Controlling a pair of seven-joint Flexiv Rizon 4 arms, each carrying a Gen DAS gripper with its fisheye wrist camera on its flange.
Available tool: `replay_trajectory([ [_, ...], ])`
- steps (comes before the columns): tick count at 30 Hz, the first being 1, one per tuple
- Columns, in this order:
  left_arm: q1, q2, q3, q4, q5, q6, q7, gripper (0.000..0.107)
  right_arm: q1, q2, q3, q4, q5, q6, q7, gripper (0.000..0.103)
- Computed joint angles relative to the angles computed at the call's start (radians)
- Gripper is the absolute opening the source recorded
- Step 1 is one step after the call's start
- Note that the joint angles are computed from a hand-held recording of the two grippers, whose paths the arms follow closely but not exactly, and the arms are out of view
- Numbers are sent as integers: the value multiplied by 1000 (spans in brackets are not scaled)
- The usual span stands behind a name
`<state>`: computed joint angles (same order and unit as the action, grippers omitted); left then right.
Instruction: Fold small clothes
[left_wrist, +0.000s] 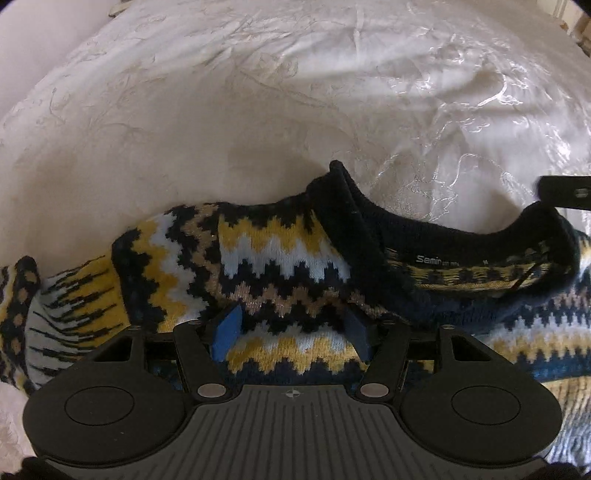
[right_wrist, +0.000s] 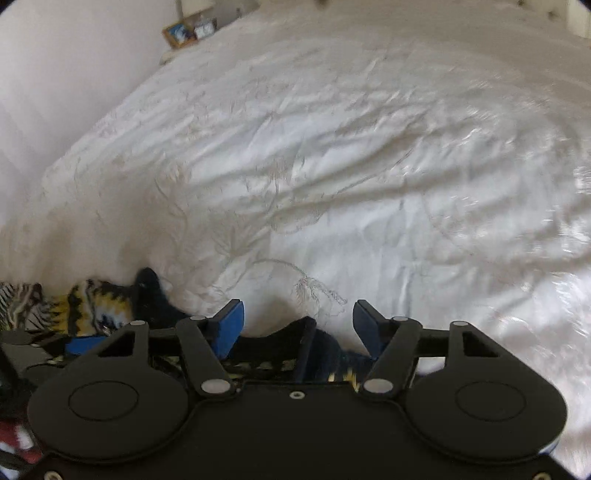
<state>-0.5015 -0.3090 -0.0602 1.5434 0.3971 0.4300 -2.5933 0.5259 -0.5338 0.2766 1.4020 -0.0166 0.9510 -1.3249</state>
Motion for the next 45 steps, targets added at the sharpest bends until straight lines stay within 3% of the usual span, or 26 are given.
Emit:
replay_trajectory([
  [8, -5, 16, 1, 27, 26, 39, -19, 61, -59, -92, 86, -128, 133, -169, -234, 74],
  [10, 0, 20, 1, 34, 24, 49, -23, 60, -82, -100, 111, -159, 196, -205, -300, 59],
  [11, 1, 21, 1, 34, 23, 51, -27, 60, -96, -104, 125, -177, 231, -230, -335, 31],
  [12, 2, 25, 1, 36, 22, 55, -32, 60, -111, -113, 141, -208, 272, -278, -363, 23],
  [13, 2, 30, 1, 39, 22, 60, -41, 59, -120, -113, 146, -220, 304, -302, -381, 23],
  [16, 1, 45, 0, 45, 36, 75, -60, 59, -106, -72, 121, -173, 335, -231, -454, 13],
  [19, -10, 56, -4, 41, 78, 84, -79, 59, -37, -22, 37, -61, 271, 18, -417, 13],
  [21, -7, 55, -8, 44, 88, 105, -73, 59, -1, -35, -10, -51, 194, 63, -324, 15],
  [23, -1, 41, -13, 35, 73, 94, -44, 59, -6, -52, 0, -67, 160, 55, -299, 20],
  [25, -1, 28, -10, 31, 66, 79, -43, 60, 16, -53, -17, -46, 106, 126, -262, 24],
  [26, 3, 21, -8, 33, 54, 78, -39, 60, 21, -57, -20, -43, 90, 152, -237, 46],
  [27, 6, 13, -7, 31, 44, 76, -38, 60, 24, -60, -22, -44, 79, 170, -205, 61],
  [33, 4, 3, 9, 6, 37, 67, -48, 59, 21, 5, -39, 53, 23, 227, -27, 61],
  [39, -14, 47, 1, -6, 53, 26, -79, 59, 58, 218, -130, 351, -121, 263, 323, 66],
  [45, -51, 98, -40, -35, 97, -38, -109, 59, 14, 444, -119, 600, -264, 143, 582, 74],
])
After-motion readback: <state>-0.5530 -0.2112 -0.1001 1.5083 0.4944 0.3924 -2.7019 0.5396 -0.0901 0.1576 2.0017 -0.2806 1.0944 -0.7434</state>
